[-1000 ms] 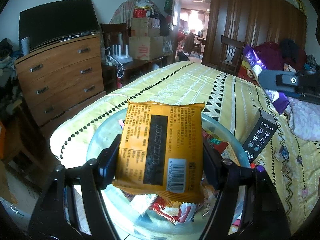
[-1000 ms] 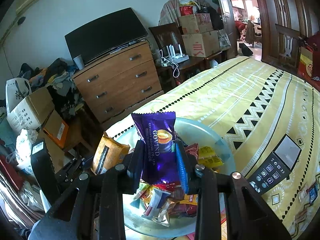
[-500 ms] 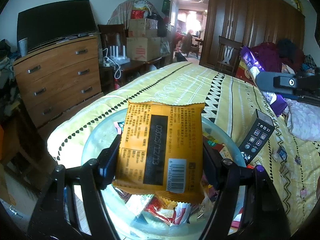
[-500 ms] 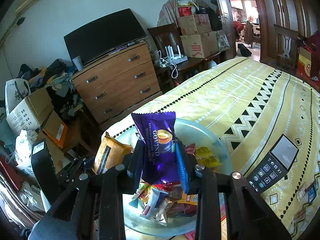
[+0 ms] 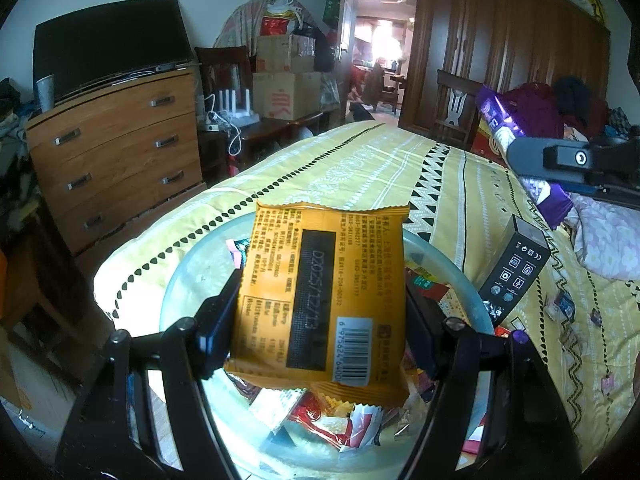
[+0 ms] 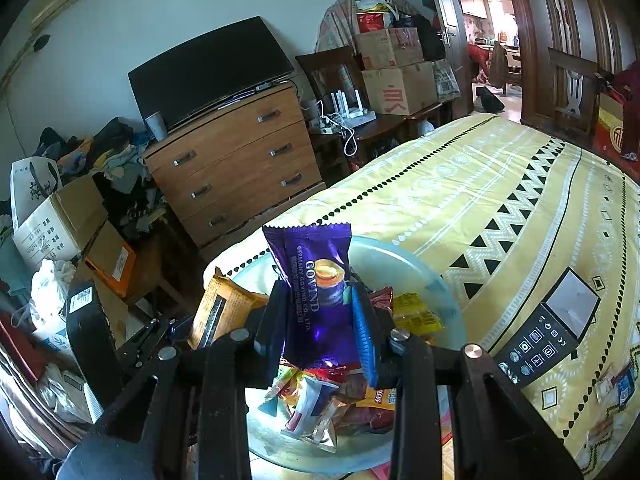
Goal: Organize snacks
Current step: 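Hold both packets still above the clear bowl with both tools, then open both tools to drop the packets into the bowl, then move both tools back over the snacks on the bed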
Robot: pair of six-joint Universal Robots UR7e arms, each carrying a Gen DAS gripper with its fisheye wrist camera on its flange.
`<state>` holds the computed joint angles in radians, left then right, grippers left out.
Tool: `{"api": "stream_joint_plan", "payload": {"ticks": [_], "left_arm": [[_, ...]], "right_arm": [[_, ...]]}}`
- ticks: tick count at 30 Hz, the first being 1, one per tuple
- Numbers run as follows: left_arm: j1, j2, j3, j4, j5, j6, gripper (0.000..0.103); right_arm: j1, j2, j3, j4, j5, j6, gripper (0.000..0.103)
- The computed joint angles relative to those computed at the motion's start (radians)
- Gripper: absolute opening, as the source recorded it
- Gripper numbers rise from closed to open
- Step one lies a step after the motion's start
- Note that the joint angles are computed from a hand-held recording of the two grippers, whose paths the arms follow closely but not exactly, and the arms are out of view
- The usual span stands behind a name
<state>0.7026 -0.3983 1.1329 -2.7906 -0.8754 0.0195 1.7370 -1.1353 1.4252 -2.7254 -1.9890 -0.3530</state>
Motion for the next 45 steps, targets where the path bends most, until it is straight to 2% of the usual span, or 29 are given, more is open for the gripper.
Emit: {"api": "stream_joint_plan", "payload": {"ticks": [22, 25, 26, 27, 30, 38, 45], "left_arm": [[0.01, 0.001, -0.006, 0.017, 0.005, -0.004, 0.073], [0.009, 0.004, -0.005, 0.021, 0.01, 0.003, 0.074], [0.008, 0.007, -0.007, 0.025, 0.016, 0.006, 0.077], [0.006, 0.008, -0.005, 0.025, 0.023, 0.009, 0.085], [-0.003, 0.011, 0.012, -0.023, 0.062, 0.018, 0.095], [-0.02, 0.023, 0.005, -0.013, 0.081, 0.017, 0.098], [-0.06, 0.041, -0.001, -0.013, 0.076, 0.041, 0.098]], "right_arm": [[0.002, 0.018, -0.015, 0.023, -0.001, 0.012, 0.035], [-0.001, 0.025, -0.021, 0.026, -0.002, 0.013, 0.046], [-0.005, 0.025, -0.022, 0.034, 0.003, 0.023, 0.05], [-0.008, 0.023, -0.022, 0.04, 0.008, 0.035, 0.052], [-0.015, 0.014, -0.009, 0.025, 0.017, 0.043, 0.052], [-0.045, -0.073, 0.101, 0.007, 0.044, 0.049, 0.052], [-0.113, -0.214, 0.257, -0.032, 0.06, 0.076, 0.052]]}}
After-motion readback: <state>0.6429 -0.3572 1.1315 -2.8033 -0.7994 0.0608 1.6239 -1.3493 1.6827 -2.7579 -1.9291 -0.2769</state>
